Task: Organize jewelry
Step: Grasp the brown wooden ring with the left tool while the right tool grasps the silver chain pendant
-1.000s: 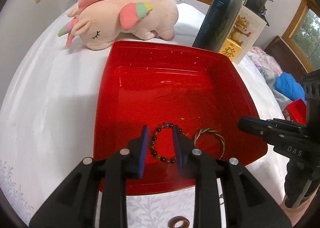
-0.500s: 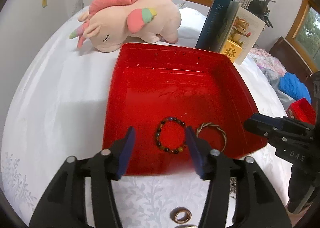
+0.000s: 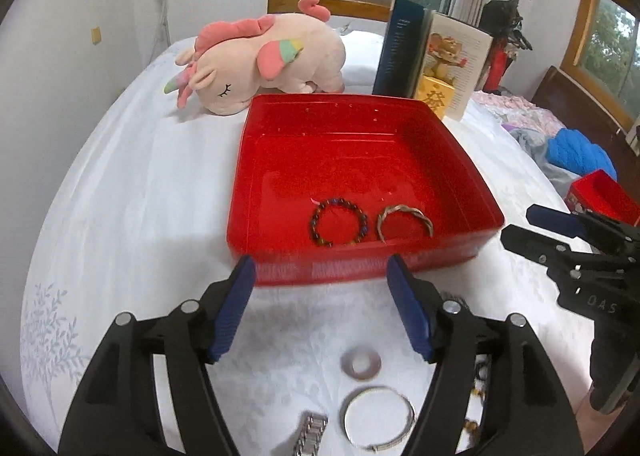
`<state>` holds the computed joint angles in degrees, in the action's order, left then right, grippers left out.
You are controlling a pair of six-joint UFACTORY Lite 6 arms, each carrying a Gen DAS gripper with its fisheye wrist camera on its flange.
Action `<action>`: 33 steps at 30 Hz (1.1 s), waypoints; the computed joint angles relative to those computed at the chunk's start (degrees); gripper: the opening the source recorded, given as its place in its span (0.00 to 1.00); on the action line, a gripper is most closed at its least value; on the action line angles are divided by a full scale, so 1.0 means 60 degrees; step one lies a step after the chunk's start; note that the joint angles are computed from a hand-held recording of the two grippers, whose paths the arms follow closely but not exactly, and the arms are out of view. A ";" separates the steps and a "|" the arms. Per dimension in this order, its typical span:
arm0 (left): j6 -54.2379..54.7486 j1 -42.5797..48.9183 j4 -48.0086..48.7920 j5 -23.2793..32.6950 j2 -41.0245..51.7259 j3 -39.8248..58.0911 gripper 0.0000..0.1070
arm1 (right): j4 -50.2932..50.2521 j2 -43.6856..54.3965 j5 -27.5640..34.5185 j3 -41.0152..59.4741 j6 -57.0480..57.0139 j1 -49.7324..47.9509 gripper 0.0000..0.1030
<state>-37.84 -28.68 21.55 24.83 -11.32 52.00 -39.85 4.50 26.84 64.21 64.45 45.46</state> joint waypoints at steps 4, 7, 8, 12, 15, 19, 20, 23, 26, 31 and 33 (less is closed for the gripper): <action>-0.0767 -0.0224 0.0713 0.0064 -0.0722 -0.0808 0.72 | -0.1043 -0.0457 0.0196 -0.0642 0.1218 0.0556 0.82; -0.0915 -0.0226 0.0927 0.0116 -0.1051 -0.1259 0.79 | -0.1310 -0.0677 0.0062 -0.1035 0.1571 0.0649 0.93; -0.0544 -0.0087 0.0608 0.0064 -0.1081 -0.1354 0.79 | -0.1217 -0.0727 -0.0152 -0.1202 0.1456 0.0610 0.96; 0.0429 0.0431 -0.0305 -0.0036 -0.1043 -0.1689 0.79 | -0.1026 -0.0865 -0.0812 -0.1701 0.1372 0.0372 0.96; 0.1439 0.0717 -0.1139 -0.0202 -0.0995 -0.1851 0.79 | -0.0273 -0.0859 -0.1446 -0.1887 0.0559 0.0067 0.95; 0.3129 0.1002 -0.2709 -0.0328 -0.0589 -0.1815 0.79 | 0.2030 -0.0909 -0.2385 -0.2172 -0.1794 -0.0348 0.83; 0.3113 0.0999 -0.2691 -0.0294 -0.0443 -0.1780 0.78 | 0.2731 -0.0845 -0.2494 -0.2198 -0.2510 -0.0414 0.78; 0.3341 0.1048 -0.2866 -0.0330 -0.0121 -0.1704 0.76 | 0.3068 -0.0525 -0.2453 -0.2127 -0.2882 -0.0380 0.76; 0.3358 0.0894 -0.2875 -0.0337 0.0235 -0.1565 0.71 | 0.3610 -0.0088 -0.2457 -0.1963 -0.3505 -0.0421 0.76; 0.4114 0.0591 -0.3581 -0.0224 0.0794 -0.1276 0.63 | 0.4253 0.0043 -0.2536 -0.2055 -0.4125 -0.0693 0.76; 0.4080 0.0475 -0.3533 -0.0189 0.0988 -0.1135 0.59 | 0.4810 0.0011 -0.2601 -0.2105 -0.4674 -0.0745 0.76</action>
